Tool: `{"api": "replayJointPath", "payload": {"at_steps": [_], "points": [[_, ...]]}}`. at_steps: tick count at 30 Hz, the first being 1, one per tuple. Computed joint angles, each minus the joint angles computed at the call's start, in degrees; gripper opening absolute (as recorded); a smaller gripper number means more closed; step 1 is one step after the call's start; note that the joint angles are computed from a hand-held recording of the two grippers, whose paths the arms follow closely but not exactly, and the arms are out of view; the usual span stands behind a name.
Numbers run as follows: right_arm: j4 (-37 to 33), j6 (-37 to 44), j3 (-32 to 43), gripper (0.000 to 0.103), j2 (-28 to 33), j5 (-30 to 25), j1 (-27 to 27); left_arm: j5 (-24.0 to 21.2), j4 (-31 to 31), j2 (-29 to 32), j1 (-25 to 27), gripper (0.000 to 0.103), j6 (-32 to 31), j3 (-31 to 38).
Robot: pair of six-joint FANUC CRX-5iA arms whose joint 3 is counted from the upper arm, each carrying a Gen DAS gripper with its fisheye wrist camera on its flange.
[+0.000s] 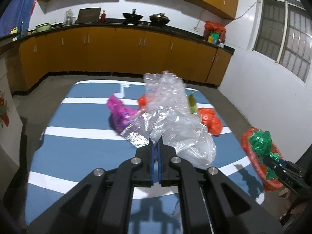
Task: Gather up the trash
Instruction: 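Carry the green bag to the basket with the right gripper while the left carries the clear bag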
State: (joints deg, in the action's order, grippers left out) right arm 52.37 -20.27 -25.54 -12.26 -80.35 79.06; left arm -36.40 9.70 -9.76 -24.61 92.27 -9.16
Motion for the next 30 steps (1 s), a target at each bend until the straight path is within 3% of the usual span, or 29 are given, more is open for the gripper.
{"api": "replayJointPath", "payload": {"at_steps": [12,24,30], "points": [[-0.4,-8.4,-4.1,0.032,-6.0,-12.8,5.5,2.8,3.8,5.5,-7.8,0.004,-2.2,5.1],[-2.5,-16.6,-7.6,0.032,-11.2,-26.7,11.5,5.6,7.3,14.3,-16.2,0.004,-3.4,12.3],[-3.4,-20.2,-8.9,0.032,-13.1,-31.1,13.4,6.0,8.9,18.9,-19.6,0.004,-4.3,16.2]]}}
